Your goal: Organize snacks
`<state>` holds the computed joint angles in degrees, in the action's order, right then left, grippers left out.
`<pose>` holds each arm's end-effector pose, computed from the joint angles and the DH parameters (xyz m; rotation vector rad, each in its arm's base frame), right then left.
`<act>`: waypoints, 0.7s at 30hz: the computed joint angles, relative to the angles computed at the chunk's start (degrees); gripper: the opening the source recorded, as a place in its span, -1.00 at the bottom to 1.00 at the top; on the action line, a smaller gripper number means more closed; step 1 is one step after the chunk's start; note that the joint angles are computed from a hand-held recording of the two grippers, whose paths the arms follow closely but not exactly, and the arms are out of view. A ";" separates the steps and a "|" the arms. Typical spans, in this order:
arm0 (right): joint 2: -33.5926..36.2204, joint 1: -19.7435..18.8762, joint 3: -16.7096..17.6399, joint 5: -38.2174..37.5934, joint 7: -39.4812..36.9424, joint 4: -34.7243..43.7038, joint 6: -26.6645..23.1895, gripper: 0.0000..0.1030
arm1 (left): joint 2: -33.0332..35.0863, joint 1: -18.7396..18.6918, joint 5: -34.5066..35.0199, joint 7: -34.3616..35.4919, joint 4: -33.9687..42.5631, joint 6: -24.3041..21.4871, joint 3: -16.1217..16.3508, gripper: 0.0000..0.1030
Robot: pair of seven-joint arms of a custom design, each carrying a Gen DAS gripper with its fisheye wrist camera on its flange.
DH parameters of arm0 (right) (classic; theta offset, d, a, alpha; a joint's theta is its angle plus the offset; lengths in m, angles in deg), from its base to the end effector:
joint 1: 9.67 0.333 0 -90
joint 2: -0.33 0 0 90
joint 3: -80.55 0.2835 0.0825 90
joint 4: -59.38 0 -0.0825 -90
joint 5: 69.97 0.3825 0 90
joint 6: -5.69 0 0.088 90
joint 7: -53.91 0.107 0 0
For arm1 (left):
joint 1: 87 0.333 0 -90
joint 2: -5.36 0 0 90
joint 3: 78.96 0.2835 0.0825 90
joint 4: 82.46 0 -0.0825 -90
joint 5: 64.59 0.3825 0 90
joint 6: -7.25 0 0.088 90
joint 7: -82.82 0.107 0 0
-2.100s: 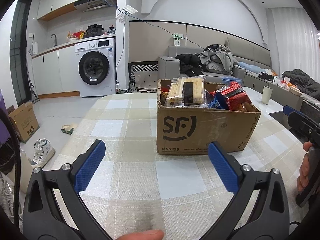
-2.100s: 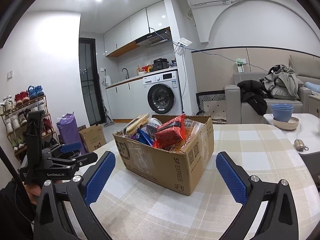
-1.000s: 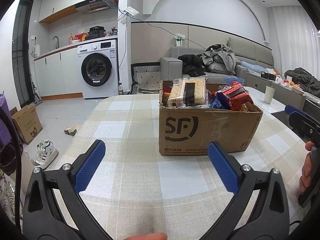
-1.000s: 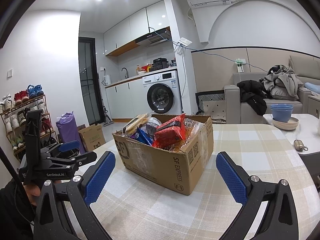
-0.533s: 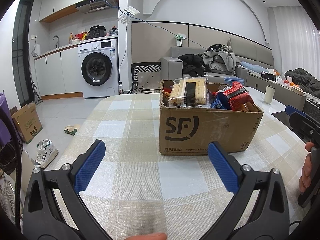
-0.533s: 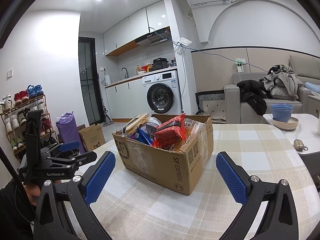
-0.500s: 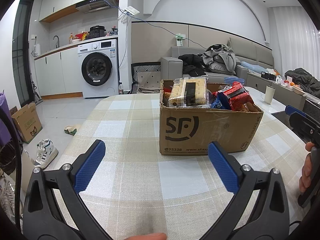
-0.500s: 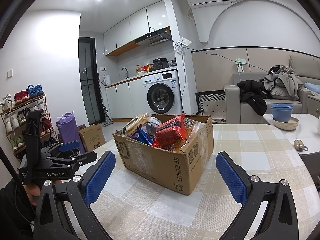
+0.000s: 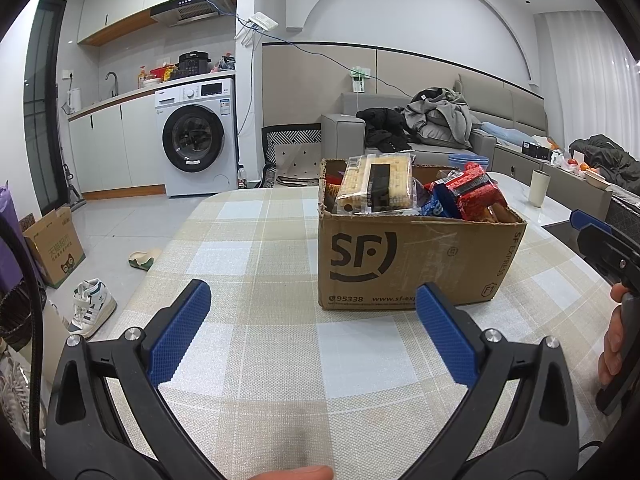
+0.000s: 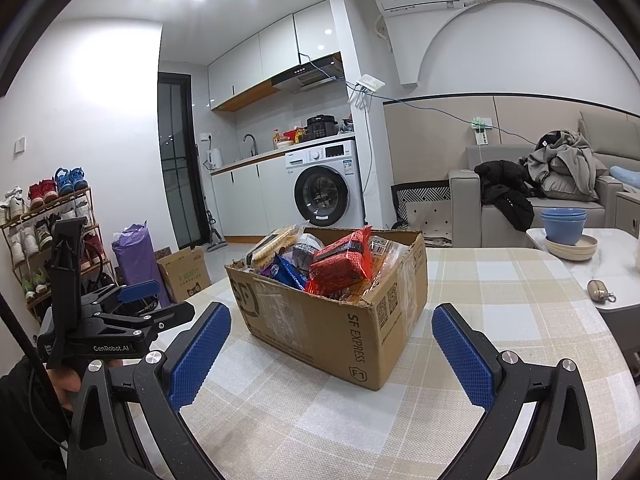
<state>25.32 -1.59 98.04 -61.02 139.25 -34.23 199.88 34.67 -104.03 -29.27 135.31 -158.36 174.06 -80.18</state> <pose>0.6481 0.2448 0.5106 -1.4544 1.1663 -0.6812 0.6878 -0.2598 0.5351 -1.4155 1.6892 -1.0563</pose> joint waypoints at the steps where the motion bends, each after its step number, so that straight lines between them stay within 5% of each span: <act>1: -0.02 0.14 -0.17 0.06 0.00 0.00 0.01 0.99 | -0.01 -0.03 0.01 -0.02 -0.03 0.00 0.01 0.99; 21: 0.03 0.36 -0.32 0.20 -0.13 0.18 -0.21 0.99 | -0.08 -0.16 -0.16 -0.13 -0.41 0.35 0.09 0.99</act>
<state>25.35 -1.23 97.71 -60.83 139.13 -34.05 199.67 34.59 -104.19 -29.43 135.18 -158.77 174.41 -80.09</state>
